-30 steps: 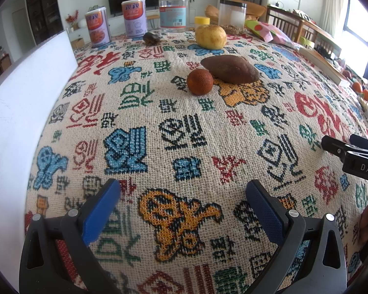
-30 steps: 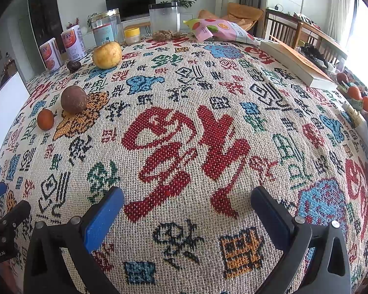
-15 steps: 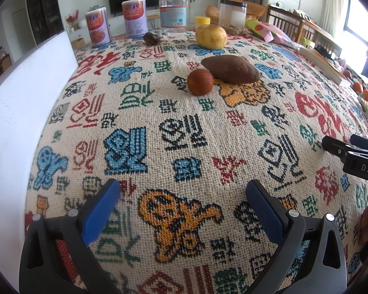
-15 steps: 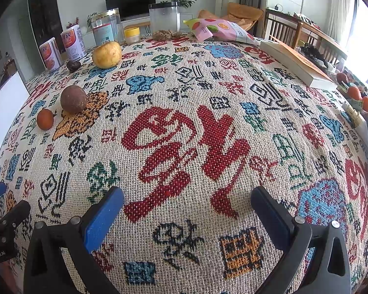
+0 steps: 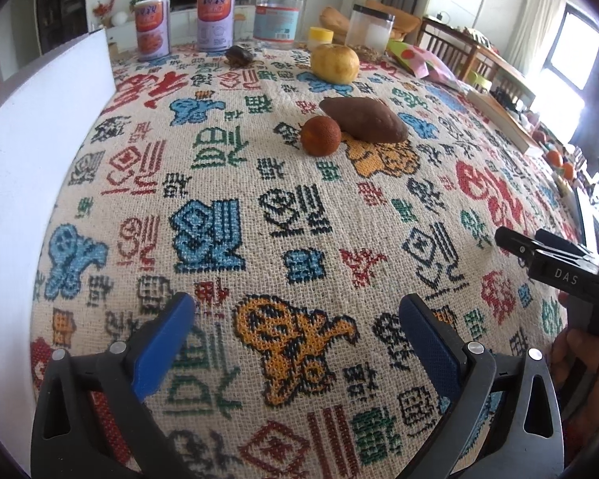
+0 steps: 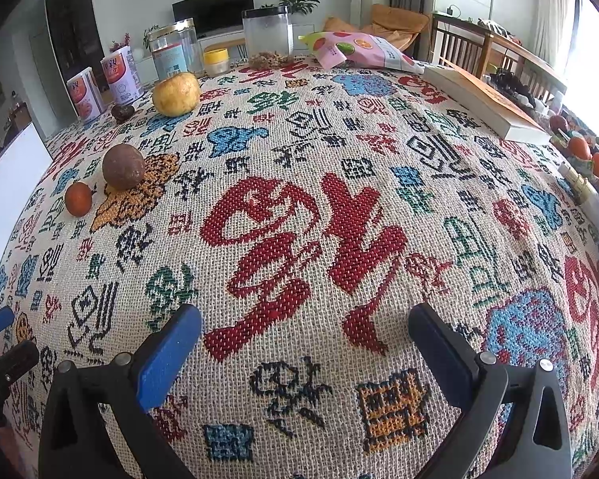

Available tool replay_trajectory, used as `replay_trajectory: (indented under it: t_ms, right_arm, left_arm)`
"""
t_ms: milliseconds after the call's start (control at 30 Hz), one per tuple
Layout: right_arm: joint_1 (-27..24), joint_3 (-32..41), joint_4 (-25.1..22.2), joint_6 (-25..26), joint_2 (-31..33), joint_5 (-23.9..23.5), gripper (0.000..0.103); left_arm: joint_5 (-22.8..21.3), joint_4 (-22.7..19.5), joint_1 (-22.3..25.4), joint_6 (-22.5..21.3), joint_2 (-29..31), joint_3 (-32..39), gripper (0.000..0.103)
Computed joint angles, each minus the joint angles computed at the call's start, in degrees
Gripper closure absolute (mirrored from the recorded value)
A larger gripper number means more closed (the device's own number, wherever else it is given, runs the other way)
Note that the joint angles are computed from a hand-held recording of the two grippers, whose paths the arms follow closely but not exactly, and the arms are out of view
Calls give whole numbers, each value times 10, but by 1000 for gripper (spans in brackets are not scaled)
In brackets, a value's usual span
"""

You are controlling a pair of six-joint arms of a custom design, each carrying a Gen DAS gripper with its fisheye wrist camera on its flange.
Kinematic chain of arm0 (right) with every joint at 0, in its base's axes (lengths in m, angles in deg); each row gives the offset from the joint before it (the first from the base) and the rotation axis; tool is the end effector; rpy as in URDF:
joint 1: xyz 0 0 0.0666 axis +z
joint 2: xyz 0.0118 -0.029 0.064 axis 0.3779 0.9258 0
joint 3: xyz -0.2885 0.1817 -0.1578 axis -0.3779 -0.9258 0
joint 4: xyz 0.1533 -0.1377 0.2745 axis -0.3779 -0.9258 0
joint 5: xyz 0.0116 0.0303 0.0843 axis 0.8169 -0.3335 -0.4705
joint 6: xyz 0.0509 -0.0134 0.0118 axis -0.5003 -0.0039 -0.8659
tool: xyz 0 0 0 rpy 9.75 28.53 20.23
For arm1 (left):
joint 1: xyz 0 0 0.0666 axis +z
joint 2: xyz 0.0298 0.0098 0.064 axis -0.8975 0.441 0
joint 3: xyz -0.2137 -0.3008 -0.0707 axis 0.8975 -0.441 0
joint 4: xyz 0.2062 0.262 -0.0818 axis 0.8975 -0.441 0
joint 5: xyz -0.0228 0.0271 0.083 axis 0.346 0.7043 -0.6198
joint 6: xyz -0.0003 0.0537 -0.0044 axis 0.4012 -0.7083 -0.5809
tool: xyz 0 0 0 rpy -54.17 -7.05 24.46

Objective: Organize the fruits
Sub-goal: 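Move the left tool down to the small reddish-orange fruit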

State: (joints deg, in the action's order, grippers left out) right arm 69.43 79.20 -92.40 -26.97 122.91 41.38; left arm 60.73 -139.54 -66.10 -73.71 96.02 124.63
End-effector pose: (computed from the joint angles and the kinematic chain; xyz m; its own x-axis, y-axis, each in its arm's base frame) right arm 0.3055 0.3033 0.4617 -0.7715 0.3105 -0.5554 0.3521 0.9354 0.0338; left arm 0.3695 -0.0263 0.4919 -0.7745 0.2835 -0.5655 0.4210 0.8982 -0.1263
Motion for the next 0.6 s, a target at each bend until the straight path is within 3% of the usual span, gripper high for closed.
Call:
replay_trajectory:
  t_ms: [67,200,267,333,367,400,433,600]
  right_arm:
    - [-1,-5,7,1,-4,-1,0]
    - [-1,4,-3,5,4,-2,0]
    - [-1,5,-4,7,5,-2,0]
    - [-1,3,-2,7,3,-3,0]
    - [-1,3,-1,7,3,-3,0]
    - [-1,3,-1,7,3,-3,0]
    - [-1,3,-1,7,3,-3,0]
    - [-1,5,-3,8,5,-3,0]
  left_arm:
    - [-36,9,-23,27,25,31,3]
    - [-53,31,-62,64,93,108,4]
    - [-62,32,-75,80,125,139,14]
    - [-71,16,-84,81,151,163,39]
    - [-71,14,-86,78,157,164,45]
    - [-81,40,-89,72,144,144,55]
    - [-68,59,-87,60,134,128,75]
    - [-35,46,-61,41,81,87,76]
